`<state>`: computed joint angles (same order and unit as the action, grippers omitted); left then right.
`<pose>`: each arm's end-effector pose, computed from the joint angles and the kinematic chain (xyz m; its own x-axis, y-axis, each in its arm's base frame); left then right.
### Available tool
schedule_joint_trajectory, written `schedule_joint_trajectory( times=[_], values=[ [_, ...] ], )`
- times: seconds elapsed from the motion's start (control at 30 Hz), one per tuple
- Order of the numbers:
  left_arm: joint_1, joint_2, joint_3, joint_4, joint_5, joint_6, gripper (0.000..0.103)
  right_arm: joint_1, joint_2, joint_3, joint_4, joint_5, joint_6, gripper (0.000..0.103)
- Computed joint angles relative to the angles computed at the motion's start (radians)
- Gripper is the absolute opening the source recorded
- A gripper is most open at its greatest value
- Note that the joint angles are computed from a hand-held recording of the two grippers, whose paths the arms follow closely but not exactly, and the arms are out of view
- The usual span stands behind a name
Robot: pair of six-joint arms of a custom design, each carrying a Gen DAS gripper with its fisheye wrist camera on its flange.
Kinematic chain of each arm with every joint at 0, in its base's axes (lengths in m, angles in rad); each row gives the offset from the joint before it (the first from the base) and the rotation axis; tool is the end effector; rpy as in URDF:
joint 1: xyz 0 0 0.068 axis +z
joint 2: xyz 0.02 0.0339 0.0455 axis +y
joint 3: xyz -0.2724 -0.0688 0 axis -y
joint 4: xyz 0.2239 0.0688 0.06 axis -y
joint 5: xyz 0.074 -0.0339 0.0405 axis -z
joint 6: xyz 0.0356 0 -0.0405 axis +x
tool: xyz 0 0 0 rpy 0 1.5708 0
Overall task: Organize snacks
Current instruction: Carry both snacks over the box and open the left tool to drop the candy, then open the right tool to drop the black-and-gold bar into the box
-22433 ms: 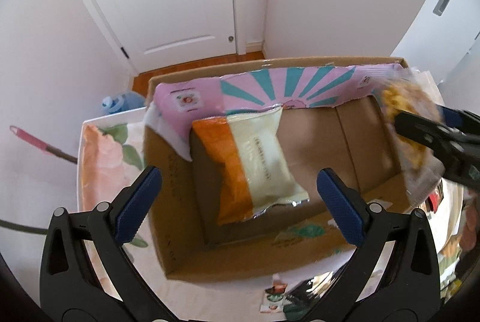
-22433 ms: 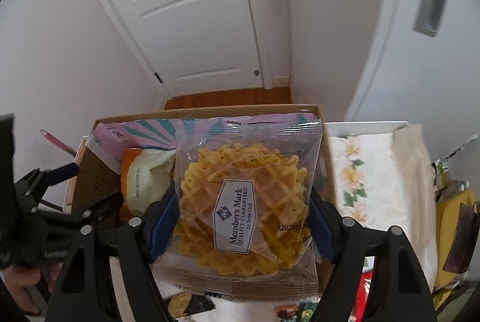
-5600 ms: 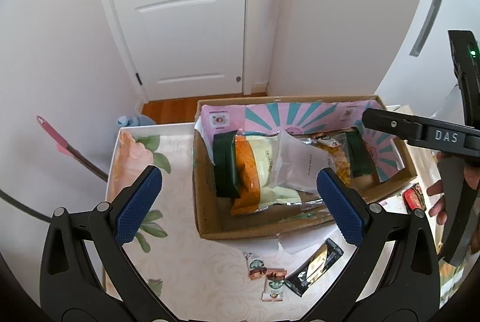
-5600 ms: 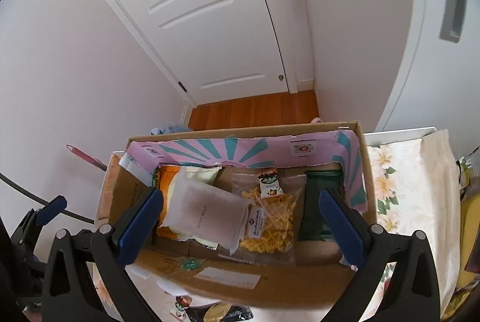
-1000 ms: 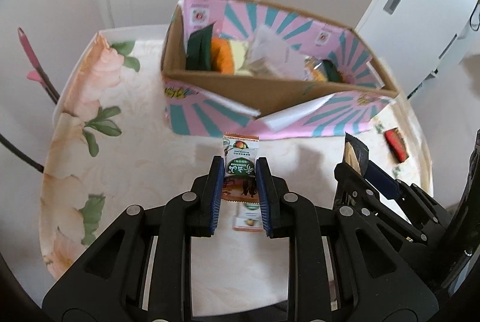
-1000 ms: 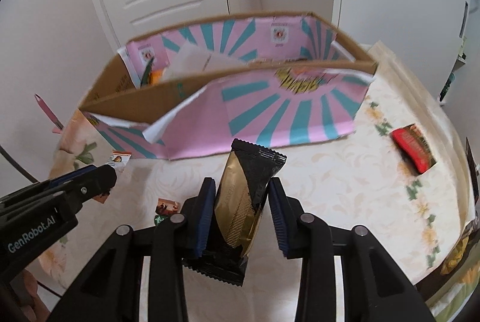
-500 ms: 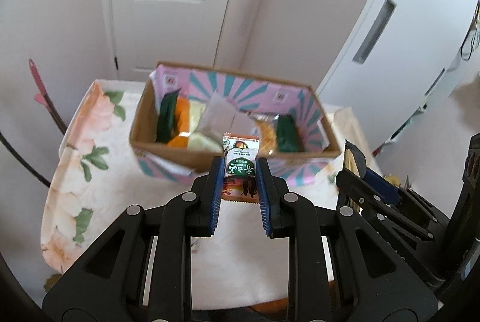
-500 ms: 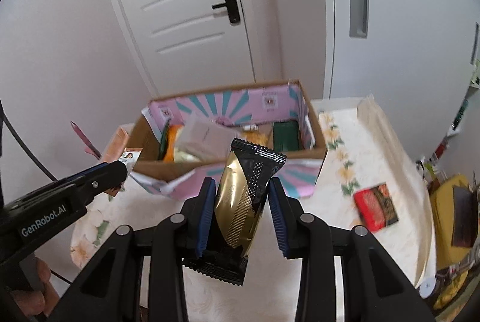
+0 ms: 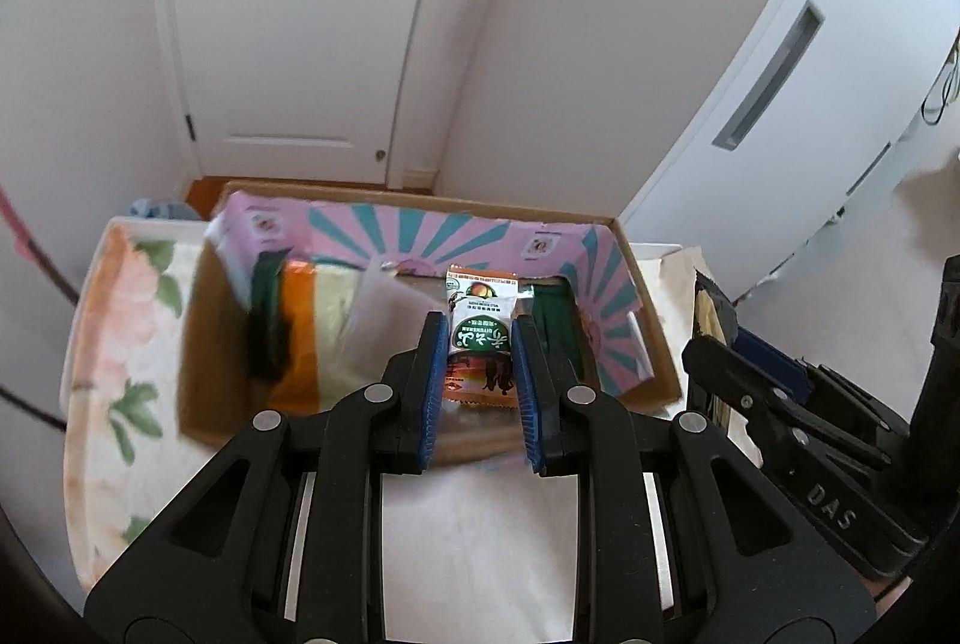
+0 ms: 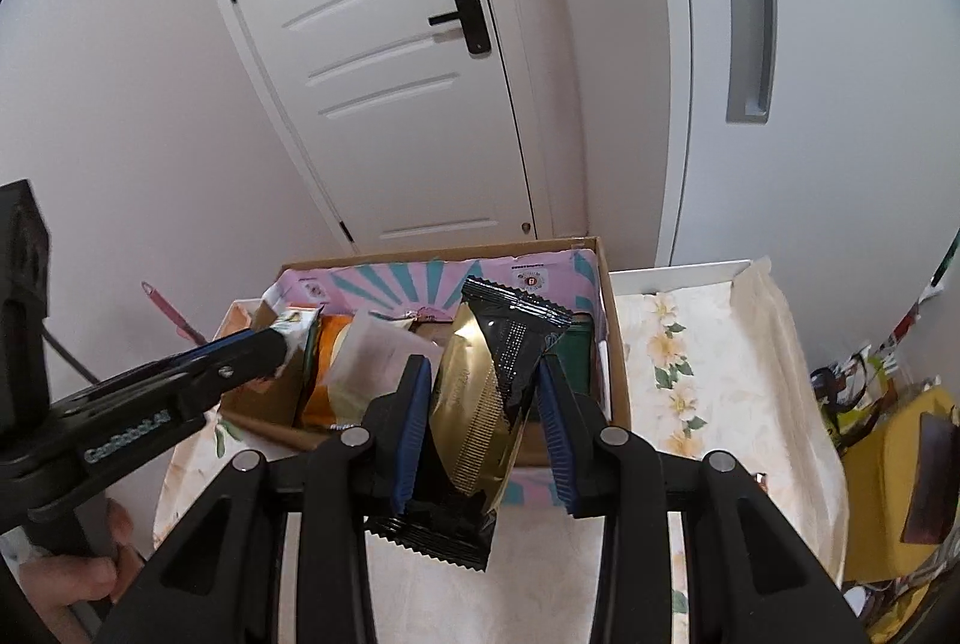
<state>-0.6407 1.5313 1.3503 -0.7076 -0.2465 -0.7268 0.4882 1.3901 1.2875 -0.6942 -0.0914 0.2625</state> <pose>0.2527 -0.1776 0.3202 -0.7683 -0.2310 -0.5970 -0.0724 0.9580 -0.2774 0.2426 0.1325 0.3399 -0.7458 -0.1035 -0.6581 -0.3416 0.9075 0.2444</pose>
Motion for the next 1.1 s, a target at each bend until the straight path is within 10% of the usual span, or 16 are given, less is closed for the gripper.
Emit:
schedule_joint_trajectory(
  times=[0.27, 0.57, 0.63, 0.7, 1.1],
  values=[
    [0.129, 0.195, 0.075, 0.066, 0.158, 0.115, 0.019, -0.037, 0.178, 0.083, 0.029, -0.036, 0.021, 0.033],
    [0.148, 0.328, 0.213, -0.032, 0.131, 0.207, 0.021, -0.056, 0.279, 0.116, 0.048, -0.059, 0.047, 0.033],
    [0.144, 0.341, 0.241, -0.075, 0.111, 0.218, 0.042, -0.062, 0.292, 0.131, 0.044, -0.065, 0.050, 0.033],
    [0.143, 0.285, 0.167, -0.012, 0.100, 0.217, 0.103, -0.074, 0.300, 0.141, 0.042, -0.078, 0.049, 0.033],
    [0.126, 0.046, 0.027, -0.044, -0.005, 0.165, 0.103, -0.099, 0.291, 0.182, -0.039, -0.103, -0.008, 0.033]
  ],
)
